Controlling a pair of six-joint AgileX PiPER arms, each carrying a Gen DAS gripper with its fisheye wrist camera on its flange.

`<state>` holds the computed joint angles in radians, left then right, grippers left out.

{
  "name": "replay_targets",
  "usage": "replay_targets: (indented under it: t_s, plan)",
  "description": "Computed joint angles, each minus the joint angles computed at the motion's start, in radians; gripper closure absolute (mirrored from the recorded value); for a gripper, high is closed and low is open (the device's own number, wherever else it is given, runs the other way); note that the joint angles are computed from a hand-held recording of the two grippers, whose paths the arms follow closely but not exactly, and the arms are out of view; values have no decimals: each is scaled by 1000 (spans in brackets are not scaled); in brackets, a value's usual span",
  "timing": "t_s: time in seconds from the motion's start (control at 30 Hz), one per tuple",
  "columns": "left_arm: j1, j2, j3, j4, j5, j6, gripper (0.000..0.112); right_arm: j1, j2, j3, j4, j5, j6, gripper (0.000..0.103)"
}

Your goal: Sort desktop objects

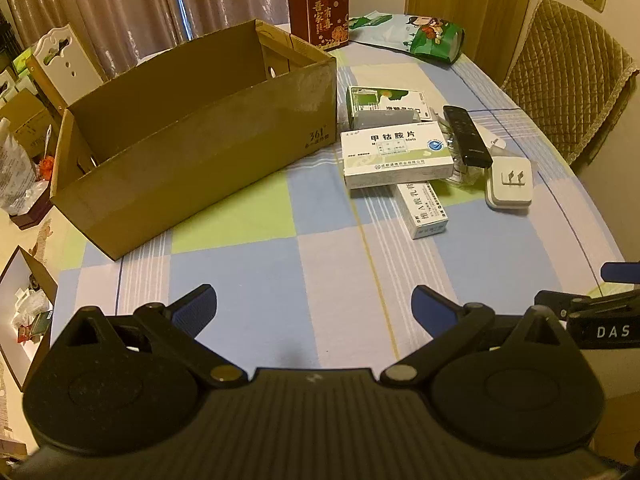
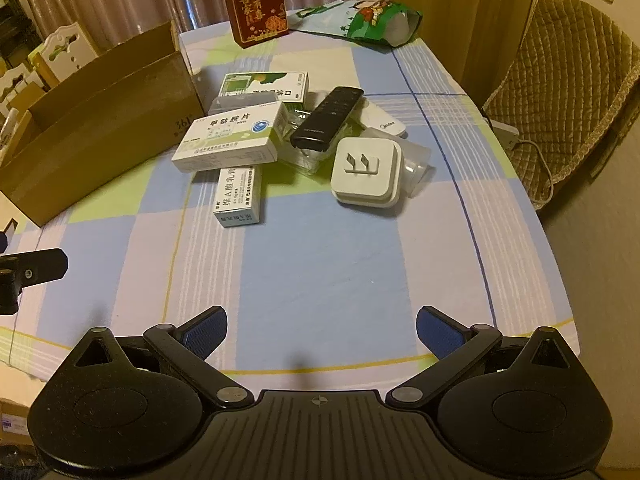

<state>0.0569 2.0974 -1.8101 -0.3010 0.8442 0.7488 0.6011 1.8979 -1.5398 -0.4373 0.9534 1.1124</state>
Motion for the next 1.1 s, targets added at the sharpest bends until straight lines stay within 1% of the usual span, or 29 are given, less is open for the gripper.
replay_targets:
  t_s: [0.13, 0.17, 0.3, 0.37, 0.4, 0.43, 0.47, 0.53, 0.57, 1.1]
  plan:
    - [-1, 3, -11, 7, 14, -5, 10, -3, -1, 18, 8, -15, 2, 0]
    - [-1, 4, -14, 9, 18, -6, 10, -4, 10, -18, 19, 9, -13, 0]
    - [-3, 11, -30, 16, 34, -18, 10, -17, 21, -50, 40, 21, -41, 0]
    - [-6, 11, -33, 23, 38, -27, 10, -18, 22, -56, 42, 21, -47, 0]
    - [-10, 9, -30, 27, 34, -34, 10, -17, 9, -24, 36, -4, -38, 0]
    - [-9, 11, -32, 21, 37, -27, 10, -19, 8, -27, 39, -2, -42, 0]
    - [0, 22, -51, -14, 67, 12, 10, -21, 8, -29, 41, -2, -45, 0]
    - [0, 25, -57, -15, 71, 12, 10, -24, 10, -33, 43, -3, -51, 0]
    - [6, 36, -75, -37, 96, 40, 10, -25, 10, -34, 45, -4, -55, 0]
    - [-14, 49, -93, -20, 99, 12, 10, -55, 12, -40, 68, -24, -97, 0]
